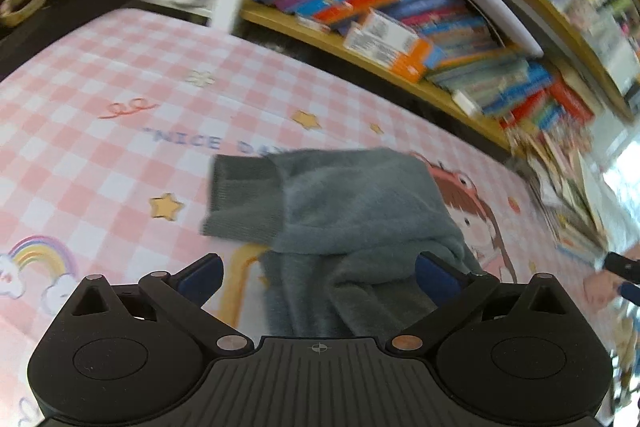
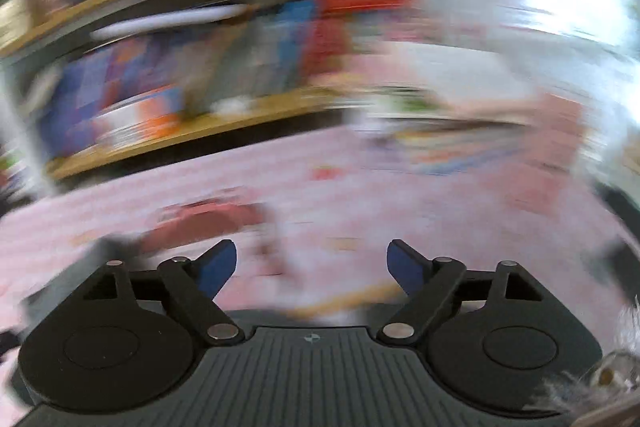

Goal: Fold clothes

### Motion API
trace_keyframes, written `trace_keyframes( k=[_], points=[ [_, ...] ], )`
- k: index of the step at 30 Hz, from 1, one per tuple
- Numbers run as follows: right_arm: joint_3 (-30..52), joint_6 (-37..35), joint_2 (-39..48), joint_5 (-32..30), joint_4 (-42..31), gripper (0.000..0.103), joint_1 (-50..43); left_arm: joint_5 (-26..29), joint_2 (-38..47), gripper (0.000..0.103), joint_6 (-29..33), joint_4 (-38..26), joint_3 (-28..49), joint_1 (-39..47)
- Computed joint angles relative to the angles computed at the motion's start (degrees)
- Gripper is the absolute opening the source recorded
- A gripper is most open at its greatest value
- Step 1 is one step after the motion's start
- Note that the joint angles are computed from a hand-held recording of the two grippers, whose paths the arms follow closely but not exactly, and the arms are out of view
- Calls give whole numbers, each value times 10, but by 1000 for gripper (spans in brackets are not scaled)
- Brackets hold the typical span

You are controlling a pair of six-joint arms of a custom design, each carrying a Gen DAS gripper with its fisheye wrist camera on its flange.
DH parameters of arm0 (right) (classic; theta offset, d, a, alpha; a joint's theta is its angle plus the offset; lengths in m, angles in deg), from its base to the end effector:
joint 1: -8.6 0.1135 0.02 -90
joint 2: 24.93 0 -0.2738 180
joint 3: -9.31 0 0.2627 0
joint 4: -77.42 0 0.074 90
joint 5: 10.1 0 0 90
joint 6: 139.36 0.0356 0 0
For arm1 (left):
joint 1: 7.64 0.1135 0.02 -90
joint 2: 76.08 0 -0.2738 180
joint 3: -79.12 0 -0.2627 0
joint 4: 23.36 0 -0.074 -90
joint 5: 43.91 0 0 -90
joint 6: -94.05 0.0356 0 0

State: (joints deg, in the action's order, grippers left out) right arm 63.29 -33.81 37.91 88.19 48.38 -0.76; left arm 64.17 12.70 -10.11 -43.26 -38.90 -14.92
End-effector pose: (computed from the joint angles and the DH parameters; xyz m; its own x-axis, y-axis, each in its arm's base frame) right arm 0.2367 -0.0442 0.2496 -0.5107 0.3530 -0.7839 0.4257 0.8960 0.1262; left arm 0.3186 -0.0518 0.1903 -0.7811 -0.1347 -0.6097 0.1449 0.9107 -0.3868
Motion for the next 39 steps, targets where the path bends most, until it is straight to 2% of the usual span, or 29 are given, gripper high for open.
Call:
trace_keyframes(
  k=[5, 12, 14, 15, 16, 17, 19, 21, 23, 27, 30, 36, 39],
  points=[
    [101, -60, 147, -67, 15, 85, 130, 5, -29, 102, -21, 13, -27, 41],
    [247, -140, 314, -99, -24, 89, 242, 3, -62, 102, -28, 16, -57, 92],
    [277, -139, 355, -77, -41, 87, 255, 3, -65, 102, -31, 13, -60, 105],
    [287, -133, 376, -61, -39, 78, 256, 3, -66, 102, -32, 13, -60, 109],
    [295, -121, 393, -44, -38, 58, 254, 7, -65, 102, -28, 10, -60, 110],
    [295, -108, 402, -38, -38, 50, 246, 12, -63, 102, -24, 7, -59, 111],
    [268, -83, 394, -66, -3, 29, 220, 22, -59, 102, -16, 1, -57, 114],
    [260, -54, 381, -107, -1, 15, 191, 31, -52, 102, -3, -8, -52, 112],
    [241, 1, 351, -144, 17, 13, 164, 37, -43, 98, 13, -18, -46, 102],
    [159, 135, 247, -217, 124, 12, 101, 49, -29, 97, 39, -18, -37, 74],
    [128, 159, 177, -229, 151, 12, 64, 56, -9, 96, 55, -27, -22, 53],
    [50, 183, 22, -116, 159, 11, -39, 53, 19, 93, 64, -27, -1, 19],
    [22, 202, -12, -49, 112, 11, -111, 72, 29, 94, 55, -16, 3, 19]
  ],
)
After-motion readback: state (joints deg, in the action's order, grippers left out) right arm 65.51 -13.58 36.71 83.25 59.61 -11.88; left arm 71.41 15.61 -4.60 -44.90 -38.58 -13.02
